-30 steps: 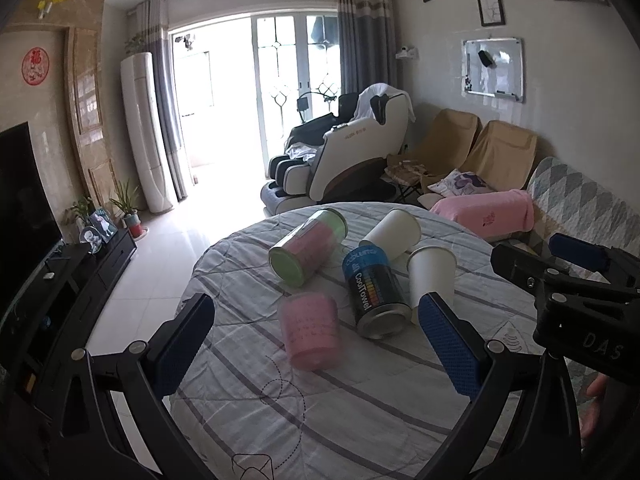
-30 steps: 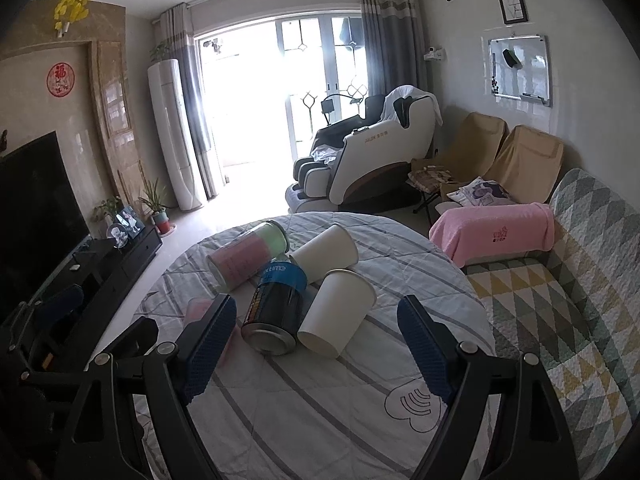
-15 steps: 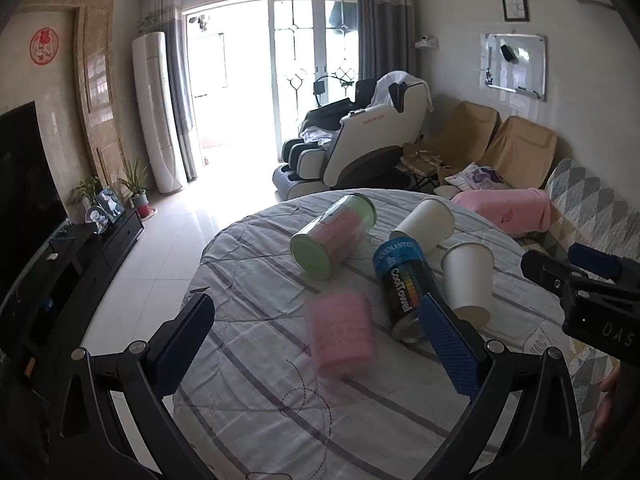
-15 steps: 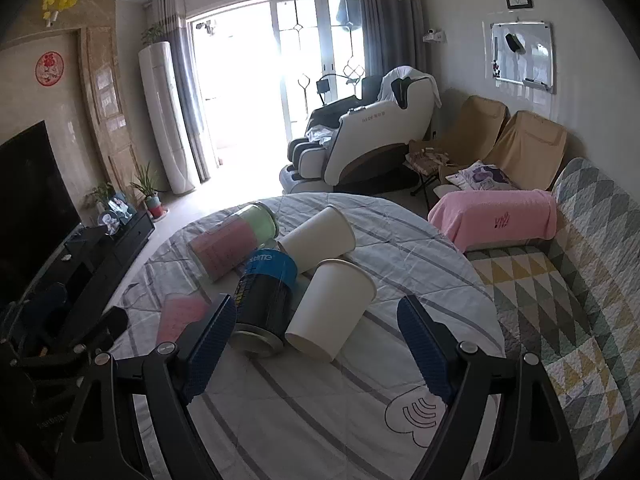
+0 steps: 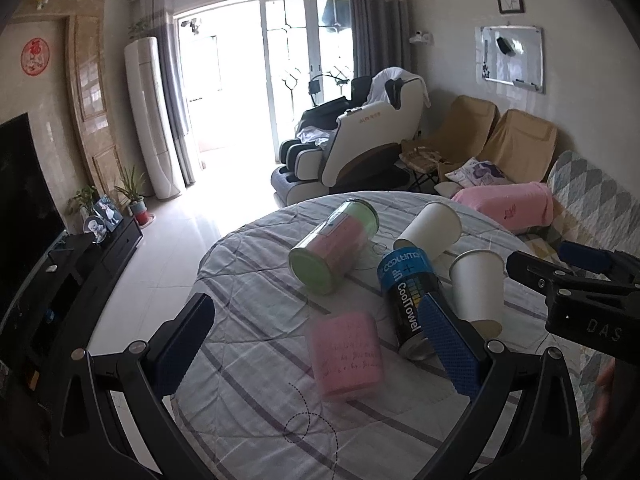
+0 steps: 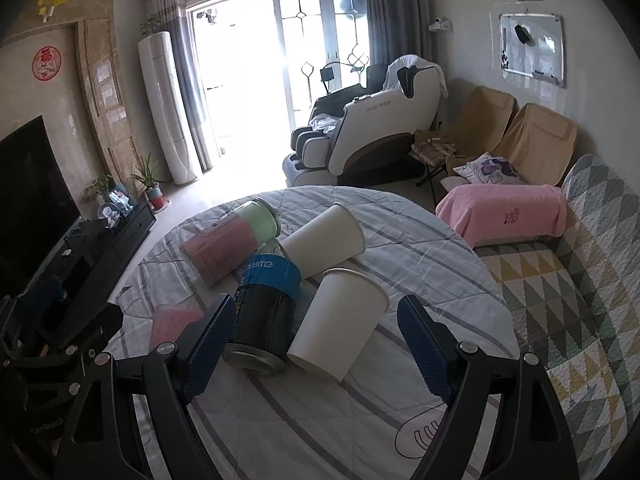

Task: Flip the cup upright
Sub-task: 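Grasp the white paper cup with the right gripper and lift it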

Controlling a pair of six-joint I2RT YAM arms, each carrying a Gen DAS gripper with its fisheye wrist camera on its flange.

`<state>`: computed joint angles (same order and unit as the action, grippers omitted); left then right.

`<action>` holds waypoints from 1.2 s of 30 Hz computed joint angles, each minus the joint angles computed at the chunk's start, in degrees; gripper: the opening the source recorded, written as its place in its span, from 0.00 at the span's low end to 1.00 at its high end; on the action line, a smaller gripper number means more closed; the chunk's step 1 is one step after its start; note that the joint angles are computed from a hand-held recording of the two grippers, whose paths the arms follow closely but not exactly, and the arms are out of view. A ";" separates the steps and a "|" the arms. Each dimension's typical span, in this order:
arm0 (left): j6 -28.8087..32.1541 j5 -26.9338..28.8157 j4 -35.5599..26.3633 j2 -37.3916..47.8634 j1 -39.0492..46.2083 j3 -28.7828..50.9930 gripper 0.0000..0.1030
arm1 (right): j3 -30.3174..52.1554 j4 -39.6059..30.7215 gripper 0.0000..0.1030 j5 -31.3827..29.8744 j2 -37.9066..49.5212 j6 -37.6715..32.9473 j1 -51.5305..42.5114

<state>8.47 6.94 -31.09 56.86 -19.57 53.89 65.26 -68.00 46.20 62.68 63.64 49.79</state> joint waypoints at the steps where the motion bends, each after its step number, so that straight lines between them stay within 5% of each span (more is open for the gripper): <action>1: -0.03 -0.08 -0.17 0.39 -0.19 0.31 1.00 | -0.09 0.21 0.82 -0.26 -0.14 -0.36 -0.44; 15: 0.07 -0.95 -1.08 5.31 -2.63 4.16 1.00 | -0.72 5.29 0.82 -5.91 -2.41 -8.92 -8.69; 22: 3.70 -0.36 -1.51 14.78 -4.95 12.59 1.00 | -0.81 14.53 0.82 -22.67 -1.50 -14.83 -23.73; 30: 9.65 -4.40 -2.48 27.66 -8.59 24.59 1.00 | 0.42 21.36 0.82 -41.57 5.37 -11.06 -39.74; 36: 14.19 -2.39 -6.63 36.48 -9.74 34.11 1.00 | -0.69 25.34 0.82 -48.31 9.38 -7.22 -44.96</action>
<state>22.66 4.54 -37.72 93.34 -29.31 88.00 64.57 -42.66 -2.11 72.06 56.42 4.83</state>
